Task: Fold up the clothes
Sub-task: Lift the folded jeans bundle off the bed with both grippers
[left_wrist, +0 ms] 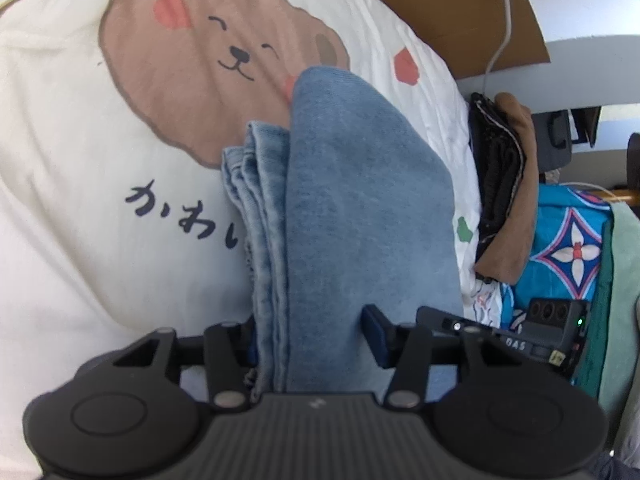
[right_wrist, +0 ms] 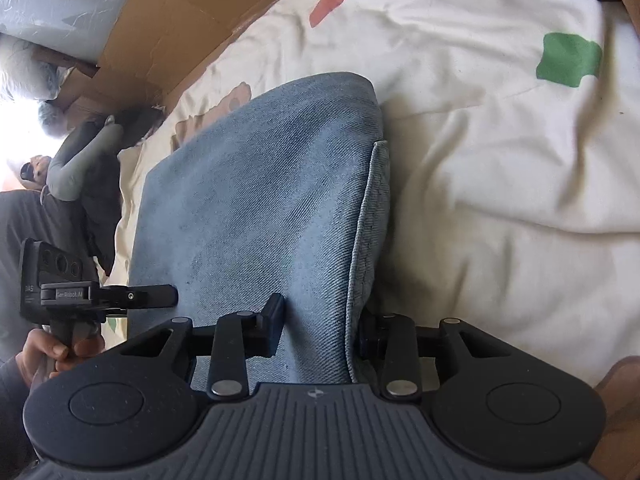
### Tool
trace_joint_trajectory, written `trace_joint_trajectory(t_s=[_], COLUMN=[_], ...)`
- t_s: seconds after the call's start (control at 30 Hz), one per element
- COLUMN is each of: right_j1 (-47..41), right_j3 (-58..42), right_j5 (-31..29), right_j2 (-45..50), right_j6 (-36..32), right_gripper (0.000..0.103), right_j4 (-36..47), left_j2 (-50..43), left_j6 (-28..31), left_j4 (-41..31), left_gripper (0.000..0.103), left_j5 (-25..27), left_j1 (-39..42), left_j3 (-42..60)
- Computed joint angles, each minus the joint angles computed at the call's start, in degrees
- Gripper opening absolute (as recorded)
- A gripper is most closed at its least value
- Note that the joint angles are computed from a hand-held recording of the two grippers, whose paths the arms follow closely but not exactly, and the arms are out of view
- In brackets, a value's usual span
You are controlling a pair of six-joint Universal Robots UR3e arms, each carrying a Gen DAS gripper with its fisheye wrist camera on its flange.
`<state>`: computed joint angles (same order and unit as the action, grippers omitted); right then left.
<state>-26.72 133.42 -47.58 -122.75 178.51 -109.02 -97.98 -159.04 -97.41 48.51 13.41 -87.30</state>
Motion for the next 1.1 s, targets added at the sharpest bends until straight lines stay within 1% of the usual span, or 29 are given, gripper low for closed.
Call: trace_joint_trajectory(t_s=[0.07,0.13,0.17,0.2,0.27,0.37,0.43,0.57,0.67,0.73,0.87,0.97,1.1], right_j1=[-1.38,-1.84,-1.89,-1.54,-0.27,-0.35,-0.30,1.49,0.99,-0.15,-3.63,-4.15,-2.91], right_j3=[0.52,0.81,0.88,0.79,0.10,-0.58,-1.33,-2.70,-3.11,-3.98,-6.79,-7.17,-7.92], right_j5=[1.26,1.83,1.91,1.69,1.01,1.56,1.90,1.44,2.68,3.68,6.39,6.71,5.52], right_j2=[0.31,-0.03,-0.64,-1.07,-1.35,-1.78,-1.92,-2.27,-3.93,-5.69,-8.90,-8.53,-7.04], right_j6=[-0.98,-1.62,-1.78,-1.16,0.44,0.90,0.69,2.46,2.49,1.16,-2.41,-1.33,0.49], right_gripper=[0.034,0.031,0.028,0.024,0.022,0.020,0.020,0.019,0.019,0.019,0.019,0.019,0.019], right_j4=[0.99,1.30,1.38,1.04,-0.11,0.48,1.02,-1.43,-1.33,0.50,7.87,6.95,4.16], left_j2=[-0.60,-1.36,-1.94,-2.53,-2.94,-2.89,-2.28,0.05,1.91,2.80,3.01,2.60,2.89], left_j6=[-1.37,-2.21,-2.67,-3.15,-3.31,-2.41,-3.04,-6.14,-8.07,-7.90,-5.63,-5.16,-6.48], left_j4=[-0.26,-0.71,-1.18,-1.96,-2.84,-4.45,-4.30,-2.96,-2.14,-2.64,-5.62,-6.73,-5.29], left_gripper=[0.054,0.055,0.054,0.053,0.049,0.044,0.042,0.039,0.038,0.038,0.037,0.037,0.036], left_j5=[0.03,0.65,1.21,1.74,2.62,3.59,4.13,6.38,7.22,6.63,4.70,4.26,3.61], left_j1=[0.01,-0.57,-1.08,-1.49,-2.50,-2.74,-3.00,-4.31,-4.70,-4.30,-3.47,-3.71,-4.20], left_j3=[0.45,1.84,3.06,4.58,6.87,9.12,9.33,9.93,10.50,11.28,14.88,17.45,17.82])
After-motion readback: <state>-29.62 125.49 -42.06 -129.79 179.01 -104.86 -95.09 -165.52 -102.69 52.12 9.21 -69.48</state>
